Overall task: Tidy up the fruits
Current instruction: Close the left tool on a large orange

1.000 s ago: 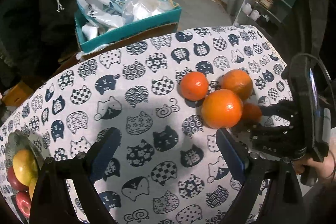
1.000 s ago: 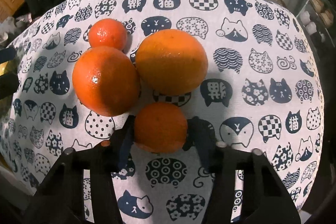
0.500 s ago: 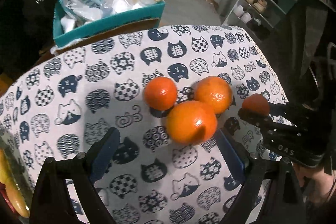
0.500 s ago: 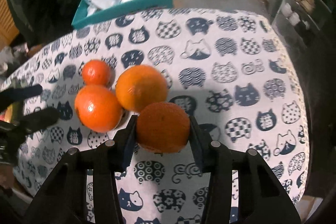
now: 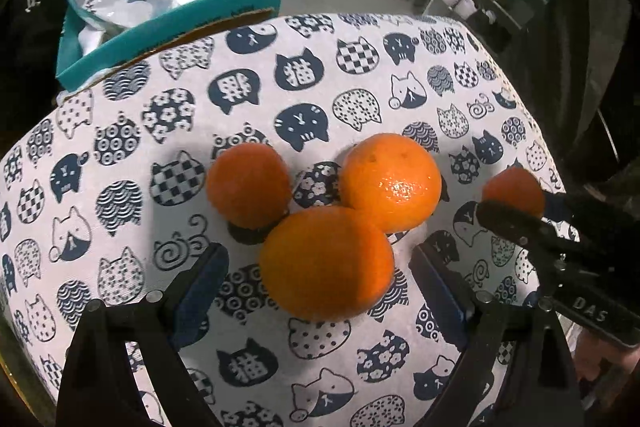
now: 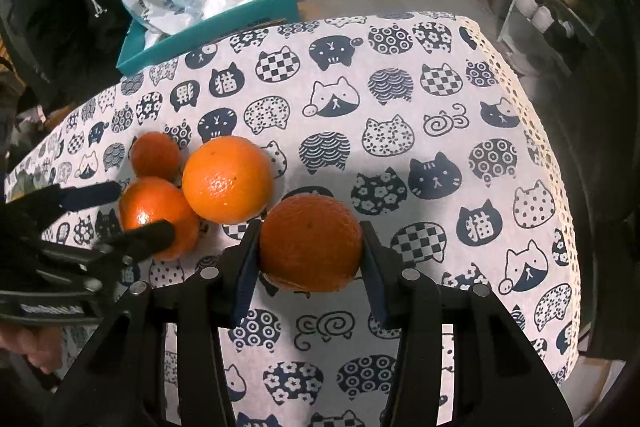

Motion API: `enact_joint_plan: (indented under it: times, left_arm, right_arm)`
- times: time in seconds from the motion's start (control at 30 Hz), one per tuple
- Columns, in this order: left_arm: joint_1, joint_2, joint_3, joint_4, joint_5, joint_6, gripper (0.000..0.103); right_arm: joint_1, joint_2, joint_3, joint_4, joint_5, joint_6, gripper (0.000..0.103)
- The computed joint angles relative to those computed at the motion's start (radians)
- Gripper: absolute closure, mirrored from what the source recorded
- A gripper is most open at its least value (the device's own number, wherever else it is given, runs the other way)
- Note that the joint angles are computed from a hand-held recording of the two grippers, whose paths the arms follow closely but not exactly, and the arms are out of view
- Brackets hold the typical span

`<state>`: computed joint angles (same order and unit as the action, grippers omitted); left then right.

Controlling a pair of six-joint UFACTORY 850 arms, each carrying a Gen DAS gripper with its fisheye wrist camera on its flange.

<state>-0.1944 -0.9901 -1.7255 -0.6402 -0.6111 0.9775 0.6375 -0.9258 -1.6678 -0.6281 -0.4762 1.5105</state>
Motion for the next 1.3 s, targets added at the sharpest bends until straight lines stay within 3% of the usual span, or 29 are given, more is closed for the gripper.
enact_joint_plan:
  times: [0.2, 0.27, 0.33, 0.47, 0.6, 0.87, 1.3]
  left_arm:
    - [-0.015, -0.009, 0.004, 0.009, 0.015, 0.015, 0.010]
    - [-0.018, -0.013, 0.002, 0.022, 0.019, 0.013, 0.016]
    - [-0.021, -0.021, -0.004, 0.049, 0.023, -0.006, 0.031]
    - [-0.016, -0.028, -0.015, 0.048, 0.010, -0.003, 0.032]
    - [-0.018, 0.000, 0.030, 0.061, 0.071, 0.023, 0.032]
    - [0.007, 0.051, 0.079, 0.014, 0.079, 0.085, 0.032]
    - [0.053, 0.182, 0.182, -0.162, 0.096, 0.234, 0.033]
  right_arm:
    - [-0.003, 0.006, 0.017, -0.005, 0.001, 0.016, 0.057]
    - [-0.005, 0.007, 0.022, 0.002, 0.001, 0.016, 0.057]
    - [-0.006, 0.008, 0.024, 0.007, 0.002, 0.016, 0.057]
    - [-0.005, 0.003, 0.011, 0.009, -0.001, 0.005, 0.057]
    - [-0.001, -0.003, -0.006, 0.003, -0.007, -0.003, 0.057]
    - [0.009, -0.001, -0.028, -0.047, -0.026, 0.027, 0.057]
    - [0.041, 0.027, -0.064, -0.174, -0.054, 0.101, 0.057]
